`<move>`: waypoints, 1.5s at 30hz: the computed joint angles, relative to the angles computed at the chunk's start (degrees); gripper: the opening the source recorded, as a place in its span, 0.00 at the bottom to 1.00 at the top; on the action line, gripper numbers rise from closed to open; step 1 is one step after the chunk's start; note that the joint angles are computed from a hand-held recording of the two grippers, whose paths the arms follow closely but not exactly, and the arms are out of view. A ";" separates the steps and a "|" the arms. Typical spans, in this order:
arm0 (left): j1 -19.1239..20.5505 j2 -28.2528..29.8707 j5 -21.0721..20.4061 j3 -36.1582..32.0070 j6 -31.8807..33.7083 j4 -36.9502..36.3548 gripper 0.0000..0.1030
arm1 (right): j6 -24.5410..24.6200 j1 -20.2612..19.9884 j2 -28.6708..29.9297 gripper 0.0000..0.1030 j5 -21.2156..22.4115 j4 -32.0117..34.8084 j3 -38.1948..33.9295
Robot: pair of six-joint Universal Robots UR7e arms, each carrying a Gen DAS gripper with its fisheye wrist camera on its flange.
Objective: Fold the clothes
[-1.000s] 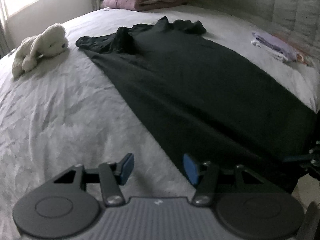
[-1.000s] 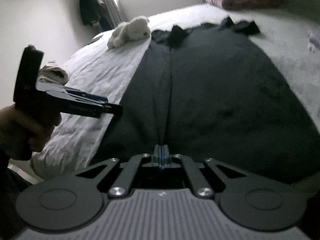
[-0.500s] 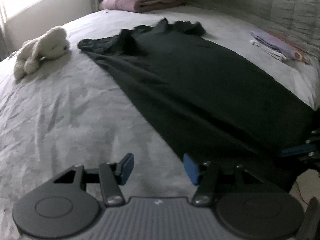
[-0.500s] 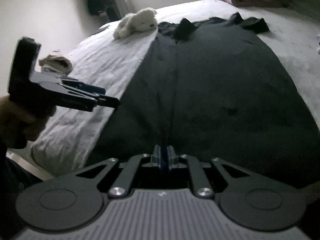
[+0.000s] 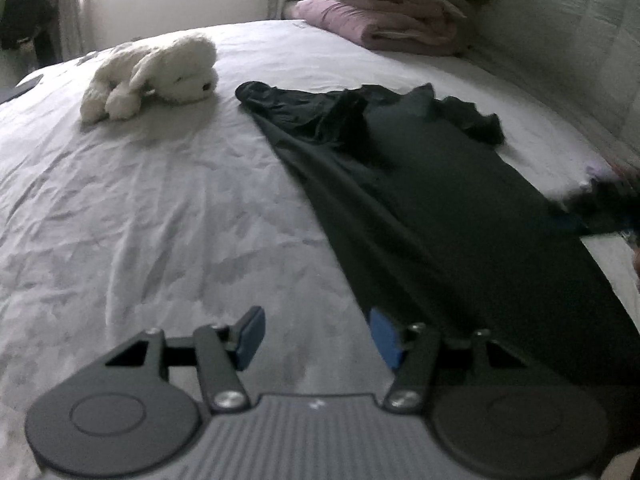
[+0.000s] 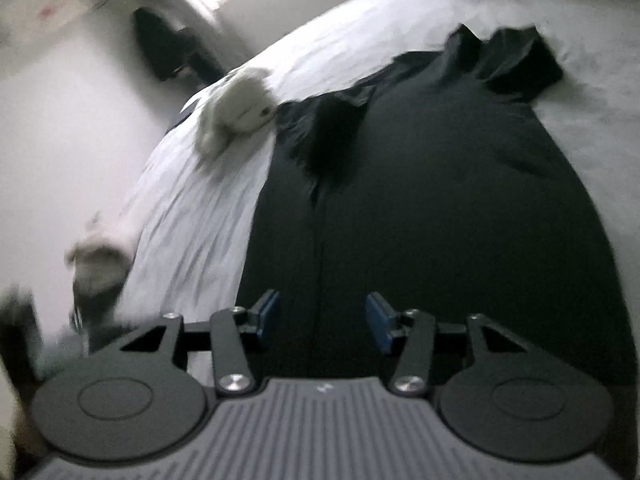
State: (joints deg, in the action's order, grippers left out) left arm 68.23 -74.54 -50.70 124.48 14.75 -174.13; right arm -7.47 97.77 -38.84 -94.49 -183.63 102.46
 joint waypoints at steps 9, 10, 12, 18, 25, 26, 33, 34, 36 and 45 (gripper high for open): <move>3.11 4.19 -0.18 -6.90 -1.91 2.42 0.59 | 7.92 -0.88 13.57 0.56 -0.48 19.62 -32.09; 3.47 4.64 -0.34 -7.69 -2.20 2.69 0.59 | 8.22 -0.94 15.47 0.56 -0.36 21.63 -35.84; 4.09 5.52 -0.54 -9.22 -2.80 3.42 0.59 | 8.77 -0.93 18.96 0.56 -0.24 24.88 -42.44; 5.45 7.02 -0.85 -11.53 -3.82 4.38 0.60 | 6.75 -0.09 29.56 0.56 -3.35 33.25 -62.36; 5.92 7.52 -0.54 -12.29 -3.63 4.33 0.60 | -2.40 1.43 39.90 0.12 -10.91 41.06 -80.84; 5.97 7.58 -0.47 -12.32 -3.43 4.34 0.60 | -3.83 1.63 40.54 0.07 -11.85 40.80 -81.59; 6.06 7.68 -0.46 -12.43 -3.26 4.21 0.60 | -13.22 2.50 36.79 0.04 -11.31 26.12 -70.48; 6.07 7.71 -0.45 -12.44 -3.27 4.17 0.60 | -14.75 2.71 36.77 0.04 -11.59 23.70 -69.87; 6.04 7.79 -0.37 -12.41 -3.22 4.04 0.60 | -17.92 3.06 36.80 0.04 -11.43 19.53 -68.86; 6.02 7.94 -0.25 -12.46 -2.80 3.74 0.60 | -19.64 2.64 35.65 0.04 -9.56 10.24 -64.63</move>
